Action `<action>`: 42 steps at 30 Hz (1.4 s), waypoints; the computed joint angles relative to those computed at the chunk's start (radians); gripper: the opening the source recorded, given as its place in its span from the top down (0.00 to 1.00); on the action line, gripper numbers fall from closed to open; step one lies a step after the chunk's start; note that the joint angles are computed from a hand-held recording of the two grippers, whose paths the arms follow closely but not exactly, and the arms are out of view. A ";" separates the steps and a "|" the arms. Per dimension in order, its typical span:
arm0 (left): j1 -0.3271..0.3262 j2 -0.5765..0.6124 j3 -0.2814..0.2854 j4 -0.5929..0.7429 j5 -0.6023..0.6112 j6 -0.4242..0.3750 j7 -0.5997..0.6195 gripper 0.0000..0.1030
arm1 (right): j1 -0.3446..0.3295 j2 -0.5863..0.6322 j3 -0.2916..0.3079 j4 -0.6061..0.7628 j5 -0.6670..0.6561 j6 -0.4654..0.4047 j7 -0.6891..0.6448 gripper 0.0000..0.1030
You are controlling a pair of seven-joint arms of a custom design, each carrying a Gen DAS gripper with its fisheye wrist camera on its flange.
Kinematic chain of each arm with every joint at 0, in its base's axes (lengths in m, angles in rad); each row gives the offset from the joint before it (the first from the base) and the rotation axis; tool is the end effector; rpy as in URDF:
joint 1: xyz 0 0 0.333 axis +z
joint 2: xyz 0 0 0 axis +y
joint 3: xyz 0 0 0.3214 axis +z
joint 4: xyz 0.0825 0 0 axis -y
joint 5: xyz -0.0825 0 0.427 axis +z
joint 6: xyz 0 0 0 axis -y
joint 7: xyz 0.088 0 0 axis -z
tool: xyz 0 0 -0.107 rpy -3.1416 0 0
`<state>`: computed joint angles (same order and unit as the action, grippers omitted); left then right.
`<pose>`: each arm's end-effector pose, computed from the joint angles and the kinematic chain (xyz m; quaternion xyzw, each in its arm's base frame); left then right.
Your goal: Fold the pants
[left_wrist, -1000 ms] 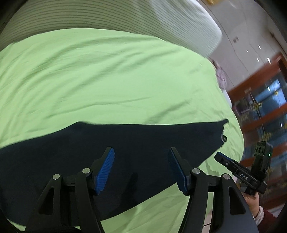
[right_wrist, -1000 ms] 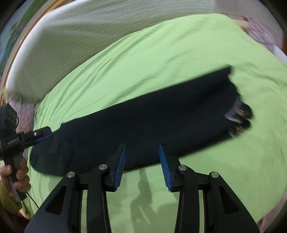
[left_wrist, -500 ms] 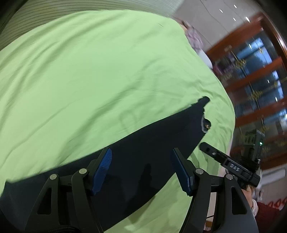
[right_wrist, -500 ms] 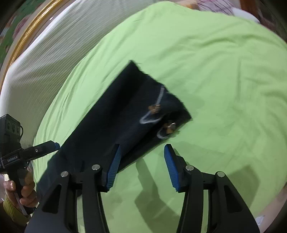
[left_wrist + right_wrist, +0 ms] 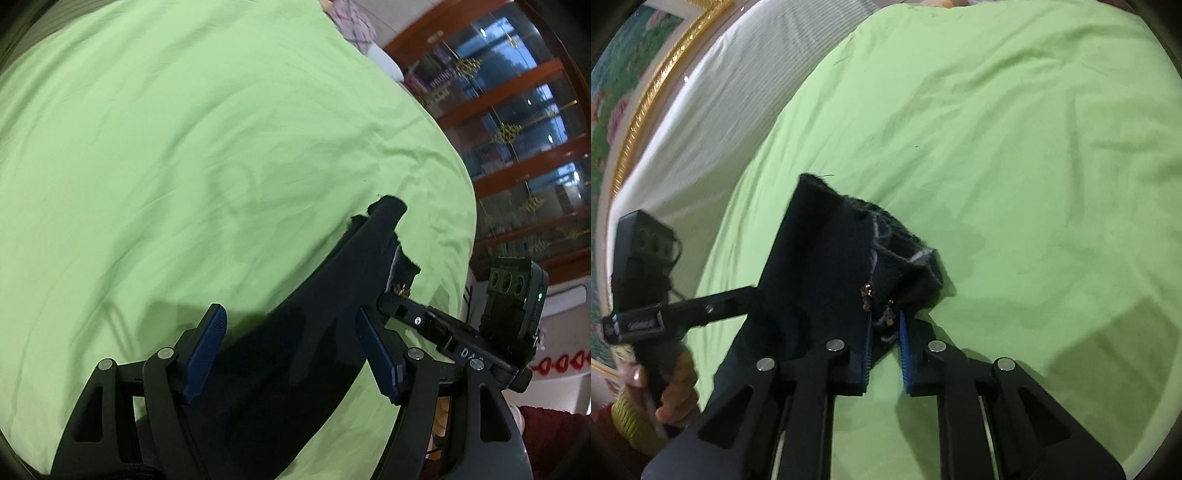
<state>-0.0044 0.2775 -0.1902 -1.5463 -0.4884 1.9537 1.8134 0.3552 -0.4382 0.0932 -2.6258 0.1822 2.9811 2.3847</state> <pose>0.6872 -0.1528 0.5100 0.5839 -0.7682 0.2286 0.1292 0.4302 0.1941 0.4657 -0.4604 0.7991 -0.0314 0.3854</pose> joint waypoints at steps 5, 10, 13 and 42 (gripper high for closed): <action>-0.030 0.105 -0.021 0.139 0.052 -0.067 0.003 0.29 | 0.092 -0.029 -0.092 -0.040 0.057 0.069 -0.104 0.88; -0.046 0.188 -0.042 0.237 0.072 -0.128 0.023 0.31 | 0.148 -0.059 -0.146 -0.075 0.097 0.100 -0.190 0.88; -0.047 0.225 -0.046 0.275 0.077 -0.156 0.021 0.34 | 0.182 -0.060 -0.184 -0.079 0.119 0.100 -0.245 0.88; 0.101 -0.207 0.063 -0.147 -0.341 -0.090 0.304 0.85 | 0.361 0.010 -0.182 0.119 0.124 0.127 -0.464 0.88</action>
<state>0.0967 0.0702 -0.1268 -1.6931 -0.8293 1.8635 2.1179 0.7165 -0.4284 -0.0889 -2.5066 0.3058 3.1077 1.9209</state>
